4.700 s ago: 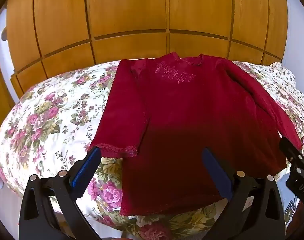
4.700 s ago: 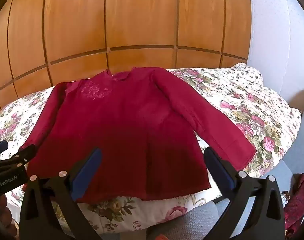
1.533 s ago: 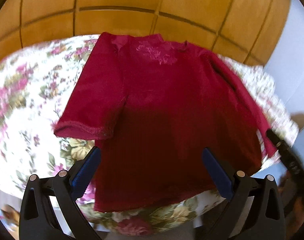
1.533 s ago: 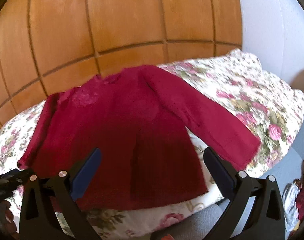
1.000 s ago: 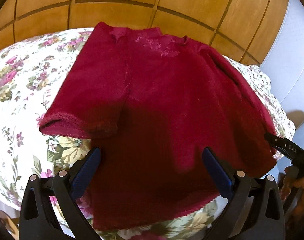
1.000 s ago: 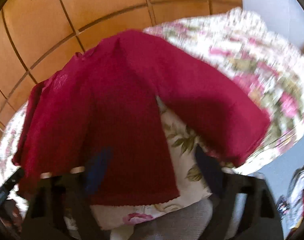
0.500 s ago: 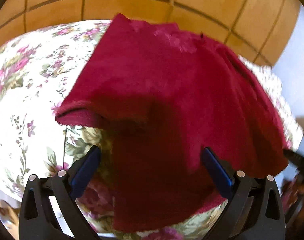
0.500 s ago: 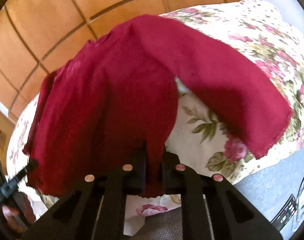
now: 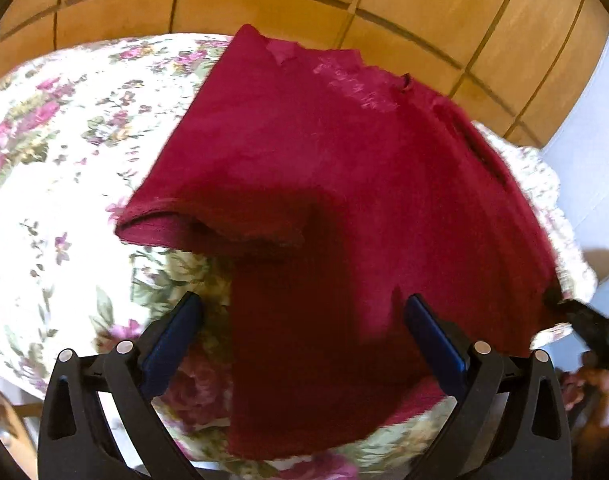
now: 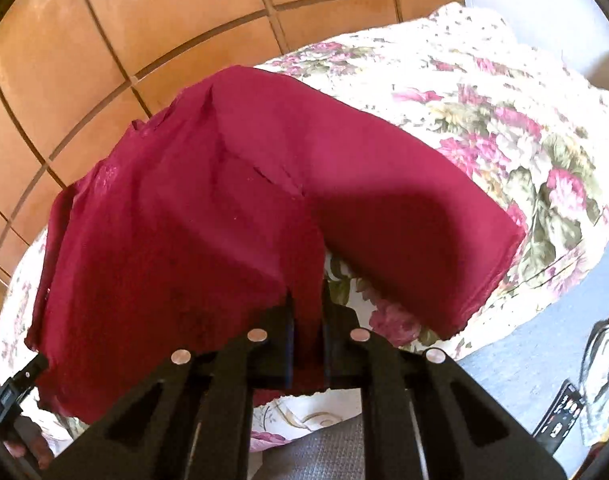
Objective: Fold small clothes
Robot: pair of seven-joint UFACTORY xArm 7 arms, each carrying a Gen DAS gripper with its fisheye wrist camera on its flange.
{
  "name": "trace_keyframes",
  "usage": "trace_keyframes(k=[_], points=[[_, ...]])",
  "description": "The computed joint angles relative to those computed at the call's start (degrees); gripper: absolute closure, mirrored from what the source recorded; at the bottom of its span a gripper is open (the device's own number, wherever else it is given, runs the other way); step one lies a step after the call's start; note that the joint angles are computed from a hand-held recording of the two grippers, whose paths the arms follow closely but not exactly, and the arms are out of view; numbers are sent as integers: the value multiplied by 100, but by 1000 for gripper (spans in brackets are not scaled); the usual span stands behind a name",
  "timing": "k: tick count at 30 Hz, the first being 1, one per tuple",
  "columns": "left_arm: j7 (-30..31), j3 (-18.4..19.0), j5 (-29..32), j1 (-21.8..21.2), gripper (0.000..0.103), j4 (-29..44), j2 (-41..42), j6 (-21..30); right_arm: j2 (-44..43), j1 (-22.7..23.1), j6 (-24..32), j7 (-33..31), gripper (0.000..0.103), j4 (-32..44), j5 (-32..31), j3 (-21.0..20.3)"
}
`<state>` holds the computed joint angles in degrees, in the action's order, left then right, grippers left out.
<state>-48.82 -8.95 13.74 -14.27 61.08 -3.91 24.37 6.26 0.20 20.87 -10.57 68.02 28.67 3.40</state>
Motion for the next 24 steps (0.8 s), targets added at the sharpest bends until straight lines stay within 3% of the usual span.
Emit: trace_keyframes(k=[5, 7, 9, 11, 14, 17, 22, 23, 24], points=[[-360, -36, 518, 14, 41, 176, 99, 310, 52, 5, 17, -54, 94, 3, 48, 21], [-413, -11, 603, 15, 75, 185, 77, 366, 84, -12, 63, -51, 94, 68, 114, 36], [112, 145, 101, -118, 93, 164, 28, 256, 66, -52, 61, -143, 94, 78, 313, 62], [214, 74, -181, -20, 94, 147, -123, 269, -38, -75, -70, -361, 94, 25, 629, 110], [77, -5, 55, 81, 95, 80, -458, 323, -349, -30, -207, -700, 94, -161, 933, 93], [136, -74, 165, 200, 95, -249, -1027, 365, -523, 53, 36, -805, 94, -217, 1272, -14], [833, 15, -599, 68, 93, -246, -790, 910, -172, 119, 581, 101, 92, -127, 284, -166], [899, 55, -817, 49, 91, -238, -741, 981, -91, 103, 687, 169, 83, -87, 195, -161], [889, 65, -897, 69, 78, -252, -752, 1021, -37, 100, 721, 307, 74, -60, 28, -165]])
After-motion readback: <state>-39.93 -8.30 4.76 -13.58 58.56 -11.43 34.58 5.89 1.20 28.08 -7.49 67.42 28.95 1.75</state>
